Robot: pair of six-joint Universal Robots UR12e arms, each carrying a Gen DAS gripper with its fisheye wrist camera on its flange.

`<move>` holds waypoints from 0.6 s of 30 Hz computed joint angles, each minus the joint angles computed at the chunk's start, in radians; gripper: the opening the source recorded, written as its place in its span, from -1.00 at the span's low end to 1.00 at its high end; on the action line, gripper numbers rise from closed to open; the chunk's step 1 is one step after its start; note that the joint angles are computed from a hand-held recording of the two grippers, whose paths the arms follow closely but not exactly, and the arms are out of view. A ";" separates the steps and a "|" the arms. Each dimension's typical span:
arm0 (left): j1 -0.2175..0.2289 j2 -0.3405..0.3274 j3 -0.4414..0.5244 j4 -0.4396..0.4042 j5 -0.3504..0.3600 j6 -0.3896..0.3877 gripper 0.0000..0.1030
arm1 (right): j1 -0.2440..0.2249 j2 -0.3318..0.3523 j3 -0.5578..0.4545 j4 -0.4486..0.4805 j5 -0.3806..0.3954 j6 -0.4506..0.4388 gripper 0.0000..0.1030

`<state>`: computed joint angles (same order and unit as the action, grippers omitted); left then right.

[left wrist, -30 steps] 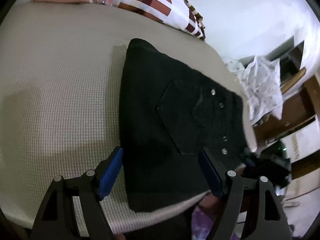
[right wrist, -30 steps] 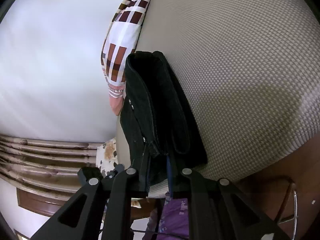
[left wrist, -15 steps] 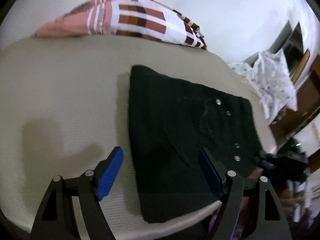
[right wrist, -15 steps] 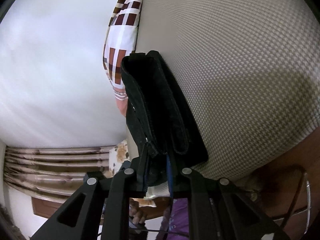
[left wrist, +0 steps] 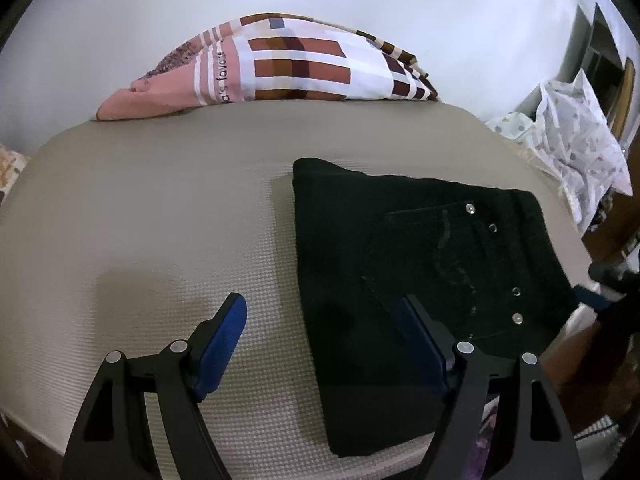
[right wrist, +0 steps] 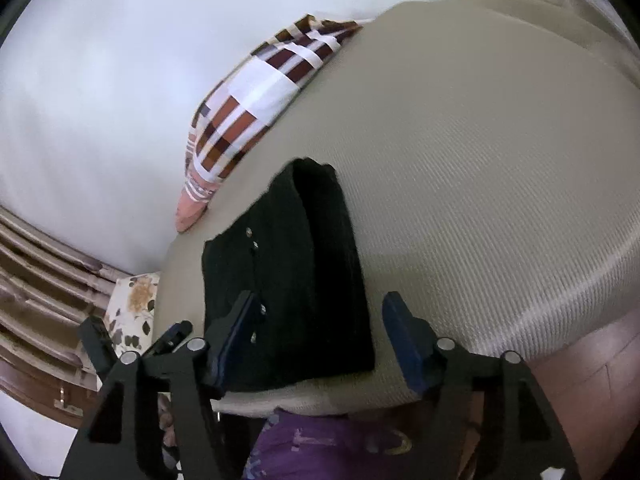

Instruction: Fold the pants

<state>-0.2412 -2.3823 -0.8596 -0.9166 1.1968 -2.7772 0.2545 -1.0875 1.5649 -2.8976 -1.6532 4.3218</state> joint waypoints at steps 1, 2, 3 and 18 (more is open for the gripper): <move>-0.002 0.000 0.000 0.004 0.011 0.001 0.52 | -0.002 0.003 -0.004 0.005 0.003 -0.003 0.23; -0.003 0.000 -0.001 0.008 0.020 0.002 0.52 | -0.004 0.006 -0.010 0.014 0.005 -0.006 0.23; -0.003 0.000 0.000 0.007 0.025 0.003 0.52 | -0.005 0.010 -0.014 0.020 0.007 -0.009 0.23; -0.014 -0.027 0.057 -0.060 0.105 0.020 0.52 | -0.011 0.047 -0.077 0.118 -0.017 -0.065 0.47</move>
